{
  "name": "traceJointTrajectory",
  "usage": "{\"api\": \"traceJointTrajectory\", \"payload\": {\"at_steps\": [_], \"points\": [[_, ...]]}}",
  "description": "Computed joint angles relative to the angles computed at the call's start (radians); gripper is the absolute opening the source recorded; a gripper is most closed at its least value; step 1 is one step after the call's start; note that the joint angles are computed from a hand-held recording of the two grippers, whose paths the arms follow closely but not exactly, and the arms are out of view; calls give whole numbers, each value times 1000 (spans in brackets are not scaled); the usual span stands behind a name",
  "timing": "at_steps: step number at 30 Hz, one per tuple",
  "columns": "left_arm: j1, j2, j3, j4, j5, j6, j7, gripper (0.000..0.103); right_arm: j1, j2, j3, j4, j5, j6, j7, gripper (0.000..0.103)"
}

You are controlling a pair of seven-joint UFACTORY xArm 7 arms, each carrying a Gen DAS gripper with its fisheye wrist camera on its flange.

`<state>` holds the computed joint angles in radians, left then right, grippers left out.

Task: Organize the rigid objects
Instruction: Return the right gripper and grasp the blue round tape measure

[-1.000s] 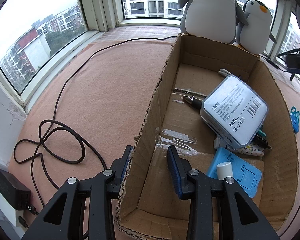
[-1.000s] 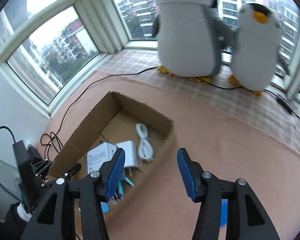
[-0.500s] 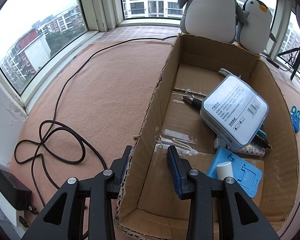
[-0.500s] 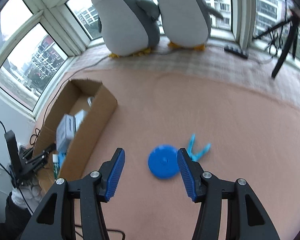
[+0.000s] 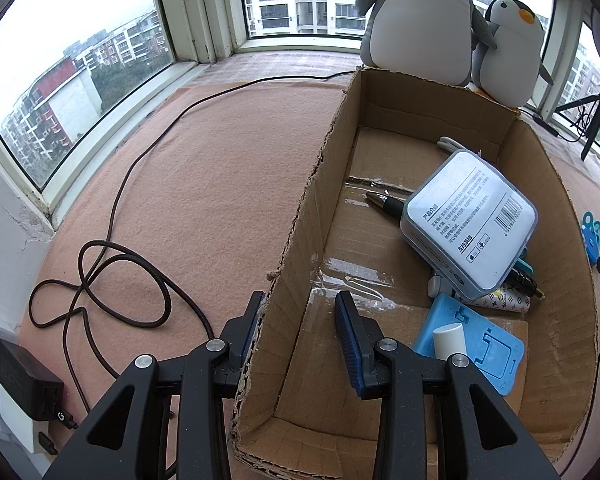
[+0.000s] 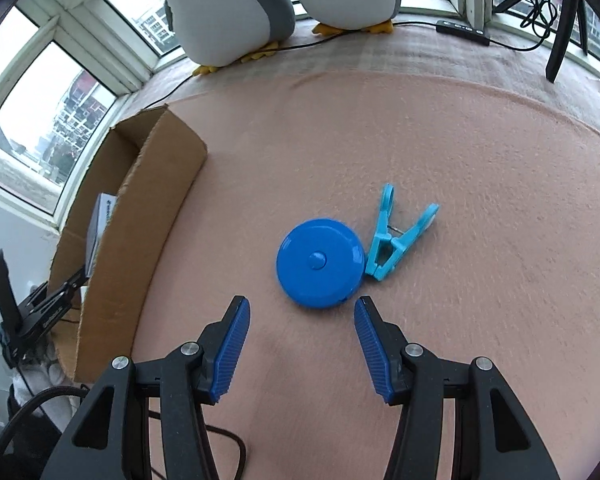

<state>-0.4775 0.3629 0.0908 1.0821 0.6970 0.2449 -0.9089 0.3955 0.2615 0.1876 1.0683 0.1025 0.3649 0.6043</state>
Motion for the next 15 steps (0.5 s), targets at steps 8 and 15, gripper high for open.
{"api": "traceJointTrajectory", "payload": {"at_steps": [8,15], "points": [[0,-1,2,0,-4,-1,4,38,42,59,-60,77,-124,32,92,62],[0,-1,2,0,-5,-2,4,38,83,119,-93,184,-269,140,128,62]]}}
